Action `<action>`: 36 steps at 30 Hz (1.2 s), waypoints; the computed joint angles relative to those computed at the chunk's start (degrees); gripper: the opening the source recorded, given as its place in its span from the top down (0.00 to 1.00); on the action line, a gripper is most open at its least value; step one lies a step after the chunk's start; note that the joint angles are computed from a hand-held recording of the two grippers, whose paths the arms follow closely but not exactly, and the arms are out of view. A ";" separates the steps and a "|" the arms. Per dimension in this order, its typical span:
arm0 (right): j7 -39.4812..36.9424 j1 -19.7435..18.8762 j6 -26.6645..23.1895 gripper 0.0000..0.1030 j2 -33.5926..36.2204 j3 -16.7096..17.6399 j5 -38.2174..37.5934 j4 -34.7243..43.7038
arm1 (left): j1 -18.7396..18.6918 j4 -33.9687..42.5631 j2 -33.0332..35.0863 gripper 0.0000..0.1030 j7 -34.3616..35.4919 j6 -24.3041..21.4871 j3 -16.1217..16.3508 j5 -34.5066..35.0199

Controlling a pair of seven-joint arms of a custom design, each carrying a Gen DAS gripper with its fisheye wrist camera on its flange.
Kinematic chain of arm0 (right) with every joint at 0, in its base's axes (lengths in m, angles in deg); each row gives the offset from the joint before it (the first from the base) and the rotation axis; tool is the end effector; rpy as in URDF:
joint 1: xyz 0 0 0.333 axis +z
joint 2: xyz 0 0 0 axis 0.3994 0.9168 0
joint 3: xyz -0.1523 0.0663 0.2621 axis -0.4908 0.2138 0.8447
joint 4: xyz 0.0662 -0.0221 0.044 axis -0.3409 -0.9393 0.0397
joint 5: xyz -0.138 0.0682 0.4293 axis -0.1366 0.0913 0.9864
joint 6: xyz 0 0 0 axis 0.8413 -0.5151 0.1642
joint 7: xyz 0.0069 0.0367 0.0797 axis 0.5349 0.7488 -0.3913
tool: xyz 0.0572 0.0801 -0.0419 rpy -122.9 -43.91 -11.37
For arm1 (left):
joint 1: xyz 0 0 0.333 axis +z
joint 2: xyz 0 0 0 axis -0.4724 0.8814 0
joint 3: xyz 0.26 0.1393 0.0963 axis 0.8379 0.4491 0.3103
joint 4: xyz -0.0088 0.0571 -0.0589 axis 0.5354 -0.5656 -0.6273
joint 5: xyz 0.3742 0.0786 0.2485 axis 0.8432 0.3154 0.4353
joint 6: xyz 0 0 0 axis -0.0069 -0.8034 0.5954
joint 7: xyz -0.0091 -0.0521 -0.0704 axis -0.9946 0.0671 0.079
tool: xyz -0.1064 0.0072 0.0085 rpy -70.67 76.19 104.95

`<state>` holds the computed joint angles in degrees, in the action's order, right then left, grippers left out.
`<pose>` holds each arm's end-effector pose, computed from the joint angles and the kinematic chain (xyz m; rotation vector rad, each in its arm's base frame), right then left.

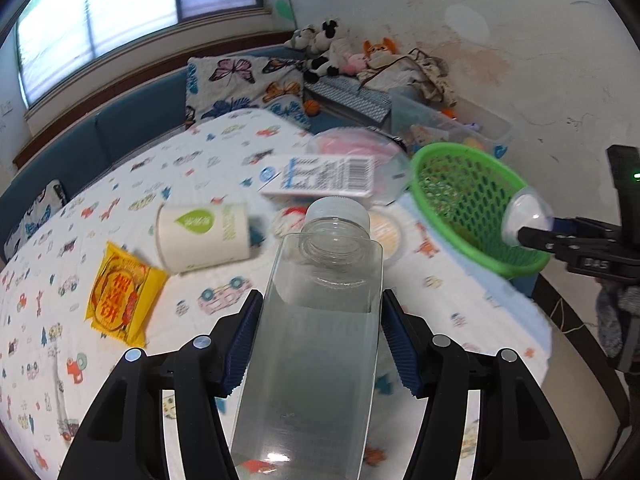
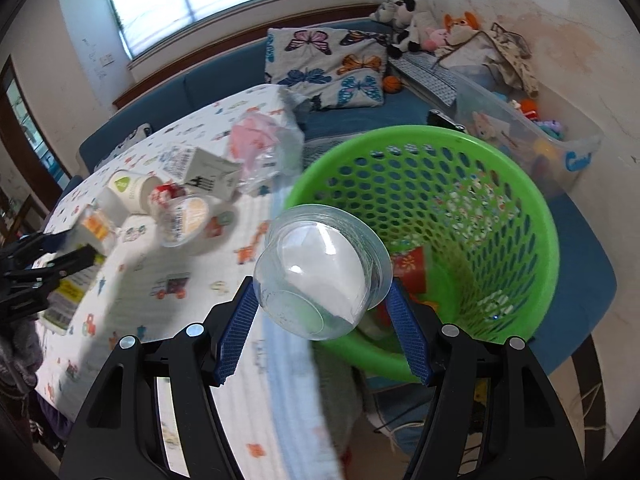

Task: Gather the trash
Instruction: 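Drop the dome lid into the basket with the right tool while the left tool carries the bottle over, then lower the clear bottle over the green basket and open the left tool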

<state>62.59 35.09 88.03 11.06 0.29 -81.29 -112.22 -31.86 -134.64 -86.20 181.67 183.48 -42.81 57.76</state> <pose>0.5217 0.1550 0.5210 -1.6726 1.8345 -0.4709 0.5845 -0.0489 0.5414 -1.3400 2.2870 -0.8468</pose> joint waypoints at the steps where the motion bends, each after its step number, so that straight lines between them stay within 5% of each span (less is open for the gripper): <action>1: 0.04 -0.40 -0.26 0.36 -0.05 -0.20 -0.25 -0.15 | -0.28 0.11 -0.12 0.44 0.20 -0.09 -0.13 -0.29; 20: -2.30 -3.83 -1.00 0.35 1.33 -3.37 1.65 -1.16 | -4.13 4.83 2.21 0.44 -2.47 -1.08 -3.56 1.10; 36: -2.73 -5.30 0.42 0.22 -2.62 -3.91 3.26 -4.39 | -5.81 12.93 9.21 0.44 -6.06 -3.21 -6.95 4.44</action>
<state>59.85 29.80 88.45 8.45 -3.62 -78.03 -116.61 -37.67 -121.71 -76.98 175.61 180.27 -49.76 62.21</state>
